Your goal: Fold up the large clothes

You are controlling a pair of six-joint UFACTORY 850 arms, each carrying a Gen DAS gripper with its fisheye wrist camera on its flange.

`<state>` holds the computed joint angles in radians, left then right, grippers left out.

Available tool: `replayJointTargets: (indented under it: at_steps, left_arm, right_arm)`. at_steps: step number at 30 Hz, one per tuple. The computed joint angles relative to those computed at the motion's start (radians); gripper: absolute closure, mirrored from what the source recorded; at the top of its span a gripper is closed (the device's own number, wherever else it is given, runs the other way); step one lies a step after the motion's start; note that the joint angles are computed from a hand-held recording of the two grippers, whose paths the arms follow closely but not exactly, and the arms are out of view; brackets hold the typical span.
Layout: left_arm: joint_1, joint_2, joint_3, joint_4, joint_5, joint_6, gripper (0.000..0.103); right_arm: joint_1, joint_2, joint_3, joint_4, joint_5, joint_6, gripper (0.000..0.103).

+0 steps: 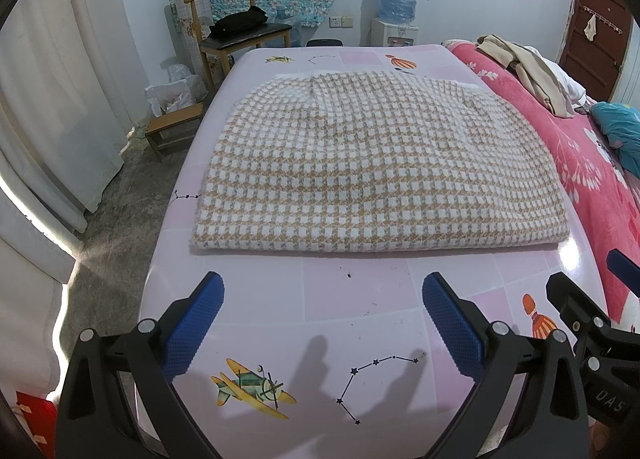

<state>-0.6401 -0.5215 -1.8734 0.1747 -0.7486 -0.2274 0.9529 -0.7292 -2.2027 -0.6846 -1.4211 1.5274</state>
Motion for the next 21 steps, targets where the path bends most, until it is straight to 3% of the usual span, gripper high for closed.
replayJointTargets:
  at_steps: [21]
  left_arm:
    - [0.002, 0.003, -0.003, -0.005, 0.004, 0.007, 0.005]
  right_arm:
    - [0.000, 0.010, 0.012, -0.009, 0.007, -0.006, 0.008]
